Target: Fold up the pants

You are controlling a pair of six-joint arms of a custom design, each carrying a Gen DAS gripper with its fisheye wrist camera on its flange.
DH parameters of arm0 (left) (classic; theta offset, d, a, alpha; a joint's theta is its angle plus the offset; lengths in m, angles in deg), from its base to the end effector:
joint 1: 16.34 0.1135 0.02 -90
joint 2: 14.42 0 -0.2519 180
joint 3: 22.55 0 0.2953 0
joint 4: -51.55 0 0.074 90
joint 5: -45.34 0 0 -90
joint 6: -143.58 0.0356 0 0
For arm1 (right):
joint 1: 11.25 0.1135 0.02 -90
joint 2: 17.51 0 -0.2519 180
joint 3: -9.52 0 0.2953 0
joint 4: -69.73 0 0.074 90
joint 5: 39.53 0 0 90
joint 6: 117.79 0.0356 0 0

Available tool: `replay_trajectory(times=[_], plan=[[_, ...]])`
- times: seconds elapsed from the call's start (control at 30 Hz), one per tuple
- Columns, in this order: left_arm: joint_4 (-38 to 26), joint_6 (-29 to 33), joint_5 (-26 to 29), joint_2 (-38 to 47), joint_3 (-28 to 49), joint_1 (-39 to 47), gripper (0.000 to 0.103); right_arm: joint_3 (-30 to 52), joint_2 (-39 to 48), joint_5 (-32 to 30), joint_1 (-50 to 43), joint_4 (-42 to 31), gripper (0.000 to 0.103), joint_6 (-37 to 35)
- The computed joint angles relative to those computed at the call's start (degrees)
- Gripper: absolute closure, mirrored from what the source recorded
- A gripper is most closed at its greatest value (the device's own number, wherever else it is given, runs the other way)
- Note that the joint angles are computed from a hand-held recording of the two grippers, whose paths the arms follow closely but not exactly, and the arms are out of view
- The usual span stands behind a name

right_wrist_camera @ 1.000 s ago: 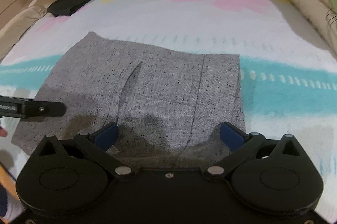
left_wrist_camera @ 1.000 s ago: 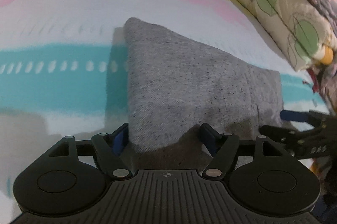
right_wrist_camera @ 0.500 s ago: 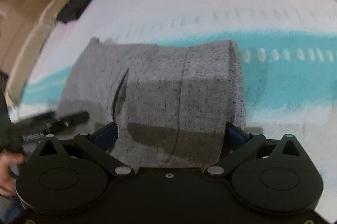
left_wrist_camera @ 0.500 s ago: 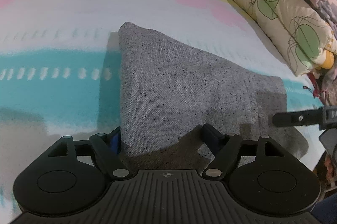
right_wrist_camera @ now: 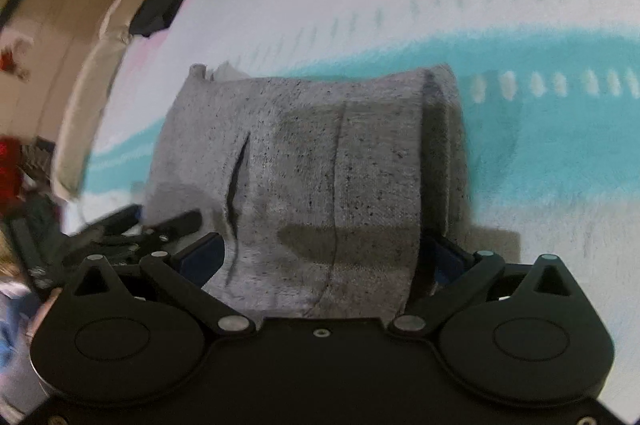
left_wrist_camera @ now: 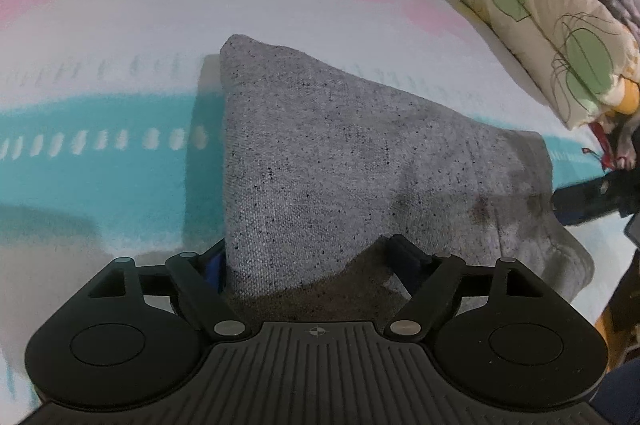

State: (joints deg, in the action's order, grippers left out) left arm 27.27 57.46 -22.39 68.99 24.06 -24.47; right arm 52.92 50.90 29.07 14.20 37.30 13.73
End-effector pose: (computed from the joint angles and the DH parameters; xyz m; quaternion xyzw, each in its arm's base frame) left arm 0.2745 -0.0528 0.0932 0.1474 0.9398 -0.1960 0.2379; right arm 0.2225 0.1203 0.1326 0.0803 0.9412 0.3006 0.1314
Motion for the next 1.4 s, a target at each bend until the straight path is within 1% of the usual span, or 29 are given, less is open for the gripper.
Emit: replay_trajectory(times=[0.13,0.2,0.27,0.3,0.33,0.37,0.43,0.47,0.5,0.57,0.67,0.7,0.8,0.87,0.97,1.03,1.1,1.13,1.2,1.4], plan=[[1.8,-0.3,-0.2,-0.1,-0.9,-0.3,0.023,-5.9,-4.7,-6.3,-5.2,5.7,0.0,7.2],[3.2,0.0,0.3,-0.5,-1.9,-0.1,0.023,-8.7,-7.3,-8.7,-7.2,7.7,0.001,7.8],[3.1,-0.7,0.1,-0.5,-1.8,-0.5,0.022,-11.1,-10.6,-10.3,-8.9,8.1,0.001,8.6],[3.5,-0.5,0.3,-0.6,-2.0,-0.5,0.021,-11.6,-11.9,-10.3,-9.3,7.6,0.001,8.6],[4.1,-0.2,0.8,-0.6,-2.4,-0.2,0.021,-11.8,-13.9,-9.1,-9.3,5.5,0.0,7.9],[4.7,0.2,1.6,-0.6,-2.8,0.3,0.021,-11.1,-15.3,-6.6,-8.7,2.3,0.0,6.7],[5.6,0.4,3.1,-0.7,-3.4,1.1,0.022,-8.9,-15.1,-1.9,-7.2,-3.1,0.0,3.6],[6.0,0.5,3.8,-0.6,-3.6,1.6,0.022,-8.4,-14.9,-0.8,-6.7,-4.3,0.0,2.6],[6.2,0.9,4.5,-0.6,-3.7,2.0,0.022,-8.4,-14.0,-1.0,-6.5,-3.7,0.0,2.2],[6.1,1.3,5.5,-0.3,-3.6,2.6,0.022,-9.1,-11.2,-3.8,-6.3,-0.3,0.0,1.8],[5.6,1.3,6.2,0.2,-3.0,2.8,0.022,-10.1,-6.8,-6.4,-4.7,8.3,0.0,3.4],[5.5,1.2,6.3,0.4,-2.8,2.9,0.022,-9.9,-4.9,-6.7,-4.2,10.7,0.0,4.0],[5.8,1.4,6.8,0.9,-2.5,2.9,0.022,-8.4,-1.8,-5.8,-2.9,13.8,0.0,3.5],[6.3,1.5,7.3,1.2,-2.4,3.1,0.021,-8.7,-2.0,-5.5,-2.5,14.7,0.0,3.9],[5.8,2.0,8.4,1.5,-2.1,3.8,0.022,-9.5,-1.8,-5.5,-2.6,17.0,0.0,6.3],[5.7,2.0,9.0,2.0,-1.7,4.2,0.022,-13.2,-3.4,-7.3,-4.3,22.1,0.0,9.4],[5.7,1.7,9.1,2.4,-1.4,4.2,0.022,-17.4,-4.6,-10.4,-7.1,28.9,0.0,13.8],[5.7,1.6,8.8,2.5,-1.2,4.0,0.022,-18.1,-4.4,-11.9,-8.3,30.4,0.0,14.5],[5.8,1.1,7.8,2.7,-0.9,3.3,0.022,-17.6,-4.1,-12.3,-8.4,29.6,0.0,13.6],[5.5,-2.0,2.2,2.8,0.5,-0.6,0.021,-16.8,-6.5,-4.0,-2.9,26.3,0.0,13.7]])
